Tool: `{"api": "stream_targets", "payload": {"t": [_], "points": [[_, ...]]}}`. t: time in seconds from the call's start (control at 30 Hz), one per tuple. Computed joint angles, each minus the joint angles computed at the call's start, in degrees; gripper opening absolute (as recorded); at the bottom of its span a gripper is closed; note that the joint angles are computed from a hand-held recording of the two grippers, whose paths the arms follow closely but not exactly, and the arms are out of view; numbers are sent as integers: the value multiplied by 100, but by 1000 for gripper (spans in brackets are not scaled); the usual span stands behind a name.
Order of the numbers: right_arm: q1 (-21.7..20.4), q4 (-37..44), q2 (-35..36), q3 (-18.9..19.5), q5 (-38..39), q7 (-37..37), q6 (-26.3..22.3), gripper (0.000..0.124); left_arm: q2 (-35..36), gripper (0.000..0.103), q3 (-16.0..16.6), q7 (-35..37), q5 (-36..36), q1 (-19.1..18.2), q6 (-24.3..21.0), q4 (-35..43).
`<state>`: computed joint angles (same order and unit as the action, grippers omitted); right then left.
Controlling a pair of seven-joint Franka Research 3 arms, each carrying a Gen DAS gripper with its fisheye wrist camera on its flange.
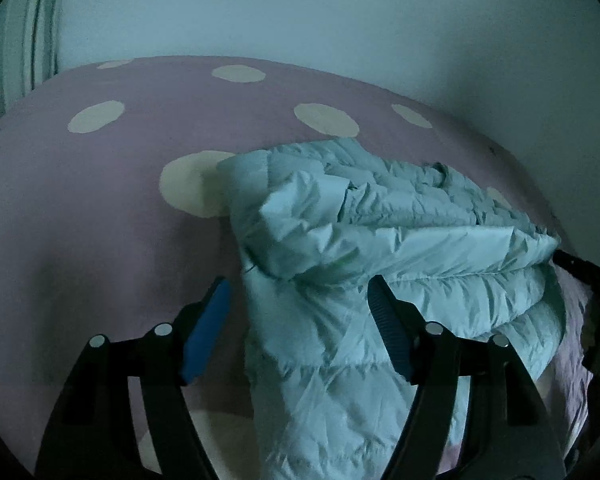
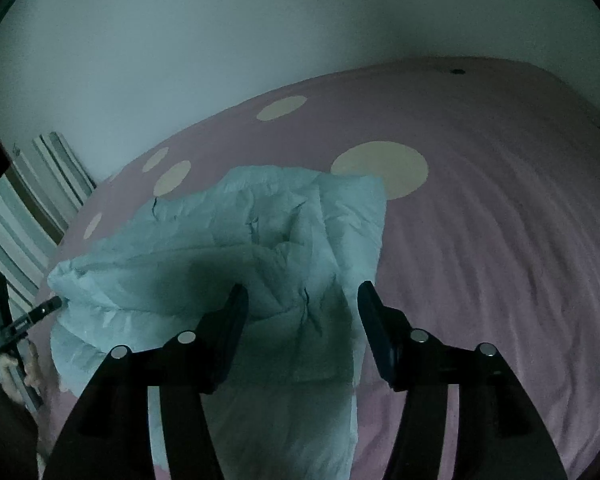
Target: Fold large clothes
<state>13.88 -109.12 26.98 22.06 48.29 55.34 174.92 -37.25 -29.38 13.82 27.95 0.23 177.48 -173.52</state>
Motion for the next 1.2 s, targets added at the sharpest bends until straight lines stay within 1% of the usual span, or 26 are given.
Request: {"api": "stream_targets", "payload": {"t": [0.07, 0.13, 0.17, 0.2, 0.23, 0.27, 0.3, 0.33, 0.37, 0.4, 0.5, 0.6, 0.73, 0.77, 0.8, 0.87, 0.93, 0.97, 1.03, 1.07, 1.1, 1.2], "points": [[-14, 156, 128, -7, -61, -25, -129, 57, 228, 71, -62, 72, 74, 204, 177, 92], [77, 316, 259, -133, -190, 78, -255, 57, 454, 71, -122, 169, 109, 399, 353, 173], [98, 359, 298, -161, -229, 109, -279, 50, 544, 71, -154, 217, 109, 491, 430, 200], [93, 396, 343, -154, -243, 105, -279, 40, 612, 68, -169, 260, 88, 547, 505, 213], [112, 410, 363, -175, -279, 136, -294, 35, 652, 64, -219, 285, 54, 624, 595, 214], [161, 416, 387, -224, -328, 199, -265, 27, 681, 52, -271, 318, 9, 684, 654, 218], [105, 392, 388, -154, -300, 157, -233, 19, 694, 41, -315, 359, -40, 712, 625, 236], [26, 376, 396, -45, -242, 73, -196, 17, 684, 34, -380, 387, -76, 744, 578, 256], [-5, 332, 381, 19, -207, 14, -120, 13, 659, 21, -441, 407, -95, 760, 518, 274], [-3, 291, 362, 44, -202, -14, -39, 11, 608, 11, -454, 434, -102, 706, 392, 292], [-137, 134, 277, 280, -101, -200, 242, 6, 369, 6, -554, 328, -43, 605, 100, 334], [-472, -92, 133, 750, 92, -498, 636, 6, -6, 5, -592, 161, 92, 482, -115, 337], [-921, -232, 8, 1306, 81, -583, 1034, 5, -414, 4, -540, -30, 328, 373, -523, 452], [-947, -214, 3, 1339, 10, -531, 1080, 5, -473, 4, -509, -65, 404, 380, -623, 514], [-869, -169, -11, 1251, -90, -430, 1093, 5, -480, 4, -487, -92, 490, 409, -709, 589], [-456, 38, -13, 778, -358, -101, 1040, 5, -397, 4, -510, -117, 712, 566, -927, 833], [87, 376, 75, 132, -682, 340, 875, 5, -144, 4, -603, -144, 989, 867, -1161, 1208], [401, 608, 166, -252, -875, 616, 755, 5, -22, 4, -620, -179, 1105, 964, -1228, 1343], [945, 1196, 457, -966, -1291, 1212, 397, 5, 401, 4, -726, -251, 1411, 1307, -1407, 1747], [1135, 1464, 612, -1232, -1487, 1481, 221, 5, 639, 4, -778, -298, 1574, 1470, -1490, 1944], [1276, 1761, 793, -1445, -1665, 1740, 32, 5, 831, 4, -811, -361, 1725, 1576, -1558, 2087], [1558, 2768, 1446, -1920, -2171, 2497, -649, 5, 1634, 4, -917, -574, 2232, 1889, -1852, 2601]]}}
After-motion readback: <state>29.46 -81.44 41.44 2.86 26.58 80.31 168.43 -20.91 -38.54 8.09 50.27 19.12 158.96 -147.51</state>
